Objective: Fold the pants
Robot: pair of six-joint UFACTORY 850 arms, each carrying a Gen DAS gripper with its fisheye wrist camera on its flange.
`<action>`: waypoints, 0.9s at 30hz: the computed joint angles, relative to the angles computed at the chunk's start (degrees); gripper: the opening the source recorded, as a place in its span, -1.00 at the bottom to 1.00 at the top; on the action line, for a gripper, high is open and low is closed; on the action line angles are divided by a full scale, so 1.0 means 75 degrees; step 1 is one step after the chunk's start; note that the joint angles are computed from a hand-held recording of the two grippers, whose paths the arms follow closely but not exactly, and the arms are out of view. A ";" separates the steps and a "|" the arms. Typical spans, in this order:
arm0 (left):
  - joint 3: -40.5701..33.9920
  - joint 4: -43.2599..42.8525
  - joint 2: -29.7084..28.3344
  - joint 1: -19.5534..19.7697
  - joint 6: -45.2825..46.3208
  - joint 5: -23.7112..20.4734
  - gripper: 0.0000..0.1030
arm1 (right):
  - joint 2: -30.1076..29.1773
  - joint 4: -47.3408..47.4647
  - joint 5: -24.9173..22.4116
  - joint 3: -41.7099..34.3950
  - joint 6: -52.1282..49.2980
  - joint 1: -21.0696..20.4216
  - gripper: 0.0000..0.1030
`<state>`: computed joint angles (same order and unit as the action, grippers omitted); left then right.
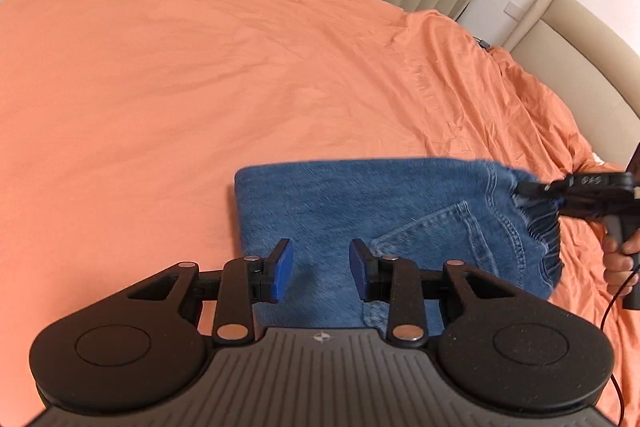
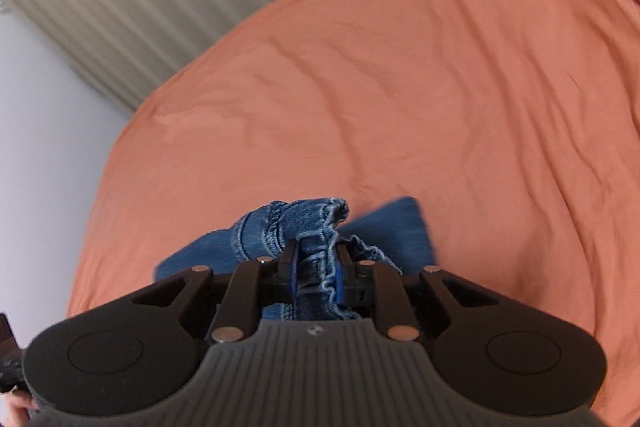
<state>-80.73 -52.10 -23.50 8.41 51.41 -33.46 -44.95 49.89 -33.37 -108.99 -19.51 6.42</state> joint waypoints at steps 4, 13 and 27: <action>-0.0366 -0.0155 -0.0393 -0.0084 0.0095 0.0251 -0.28 | -0.0691 -0.0918 -0.0009 -0.0659 0.0647 0.0032 -0.78; -0.1409 0.1268 -0.1533 -0.0286 -0.1078 0.0301 -0.58 | -0.1755 -0.2237 -0.0377 -0.1963 0.1425 0.0248 -0.74; -0.0322 0.2255 -0.0354 -0.0451 -0.1290 0.0575 -0.71 | -0.0298 -0.4696 0.1220 -0.0181 0.1861 0.0756 -0.18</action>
